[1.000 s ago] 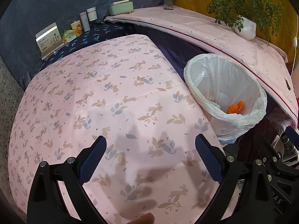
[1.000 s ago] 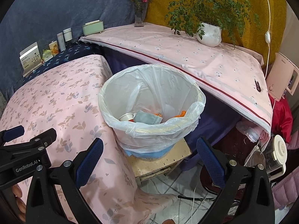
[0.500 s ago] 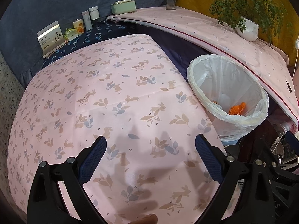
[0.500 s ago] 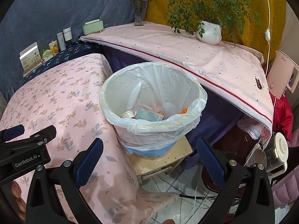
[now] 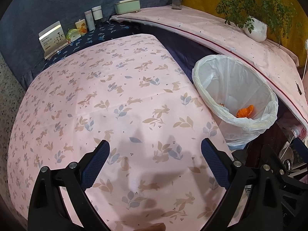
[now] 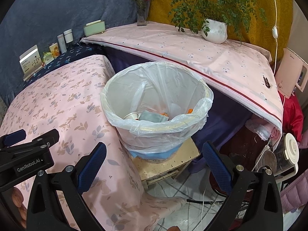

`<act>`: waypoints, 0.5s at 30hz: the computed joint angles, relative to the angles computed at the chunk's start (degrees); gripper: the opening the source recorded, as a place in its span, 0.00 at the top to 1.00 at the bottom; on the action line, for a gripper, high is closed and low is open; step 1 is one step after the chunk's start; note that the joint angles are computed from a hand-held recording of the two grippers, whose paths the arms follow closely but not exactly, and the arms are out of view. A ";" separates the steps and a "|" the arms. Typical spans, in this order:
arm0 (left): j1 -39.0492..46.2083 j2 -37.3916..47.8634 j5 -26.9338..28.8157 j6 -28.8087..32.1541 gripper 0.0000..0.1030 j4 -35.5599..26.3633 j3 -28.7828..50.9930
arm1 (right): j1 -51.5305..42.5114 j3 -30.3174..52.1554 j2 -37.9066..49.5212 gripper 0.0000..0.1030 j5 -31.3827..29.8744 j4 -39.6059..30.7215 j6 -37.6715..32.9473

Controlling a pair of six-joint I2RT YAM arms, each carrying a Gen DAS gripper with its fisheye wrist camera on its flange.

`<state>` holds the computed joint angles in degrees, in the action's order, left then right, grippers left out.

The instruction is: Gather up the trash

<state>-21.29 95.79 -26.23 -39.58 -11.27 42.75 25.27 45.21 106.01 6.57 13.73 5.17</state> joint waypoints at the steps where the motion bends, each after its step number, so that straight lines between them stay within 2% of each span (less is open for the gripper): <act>1: -0.02 0.04 -0.09 -0.06 0.11 -0.04 0.03 | -0.06 0.01 0.04 0.06 -0.07 -0.01 -0.06; 15: -0.62 0.07 -1.49 -0.64 0.11 -0.54 0.66 | 0.41 0.20 0.18 0.06 -0.14 0.16 0.59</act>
<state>-21.92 95.86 -27.72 -40.22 -11.81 43.41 25.68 45.41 106.19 6.44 13.89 5.76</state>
